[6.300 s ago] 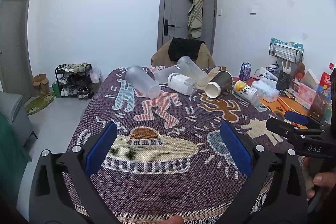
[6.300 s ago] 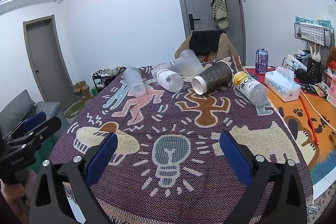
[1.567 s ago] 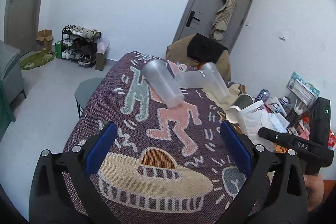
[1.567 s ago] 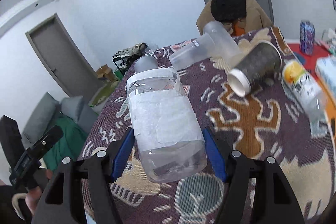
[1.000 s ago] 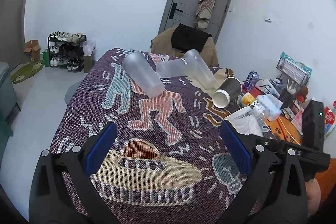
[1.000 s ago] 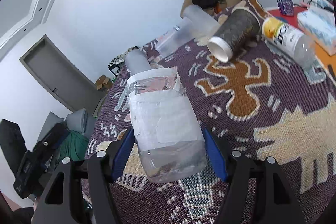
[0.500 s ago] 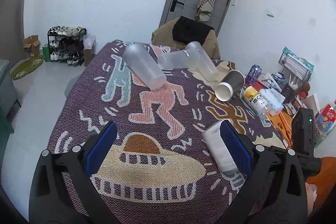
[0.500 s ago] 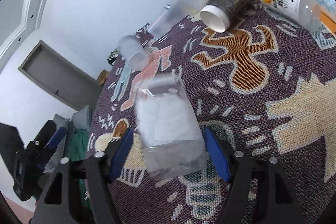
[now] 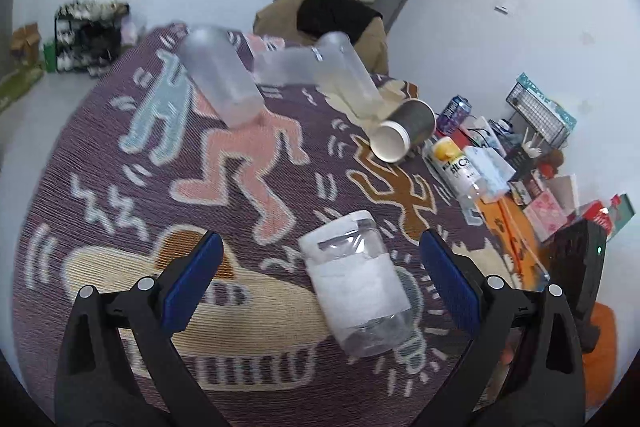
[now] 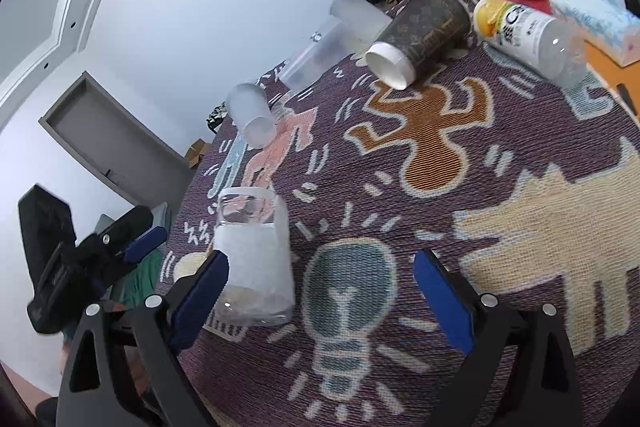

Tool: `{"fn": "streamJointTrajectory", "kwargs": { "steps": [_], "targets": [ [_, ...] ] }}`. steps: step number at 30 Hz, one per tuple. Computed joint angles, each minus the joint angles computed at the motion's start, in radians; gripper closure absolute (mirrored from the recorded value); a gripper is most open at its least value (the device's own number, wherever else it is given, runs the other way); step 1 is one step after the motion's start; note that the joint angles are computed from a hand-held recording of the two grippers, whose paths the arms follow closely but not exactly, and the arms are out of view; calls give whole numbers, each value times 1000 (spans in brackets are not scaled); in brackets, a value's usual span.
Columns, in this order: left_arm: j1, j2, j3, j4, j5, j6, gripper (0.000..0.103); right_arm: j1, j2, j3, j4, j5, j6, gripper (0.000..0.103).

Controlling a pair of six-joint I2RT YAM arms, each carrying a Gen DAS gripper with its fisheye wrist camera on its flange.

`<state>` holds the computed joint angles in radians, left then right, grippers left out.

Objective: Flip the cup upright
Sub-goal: 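Rotate the left tool to turn the clear cup open end up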

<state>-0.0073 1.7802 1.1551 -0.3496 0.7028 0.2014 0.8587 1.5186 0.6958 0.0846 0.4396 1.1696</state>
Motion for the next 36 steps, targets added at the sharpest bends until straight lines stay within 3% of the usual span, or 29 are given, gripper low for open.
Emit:
{"fn": "streamJointTrajectory", "kwargs": {
  "steps": [8,27,31,36],
  "targets": [
    [-44,162,158,-141,66,-52,6,4,-83,-78,-39,34,0,8],
    [-154,376,365,-276,85,-133,7,9,-202,-204,-70,59,68,8],
    [-168,444,443,-341,99,-134,16,12,-219,-211,-83,63,75,8],
    [-178,469,468,-348,102,-147,17,23,-242,-220,-107,78,89,8]
  ]
}}
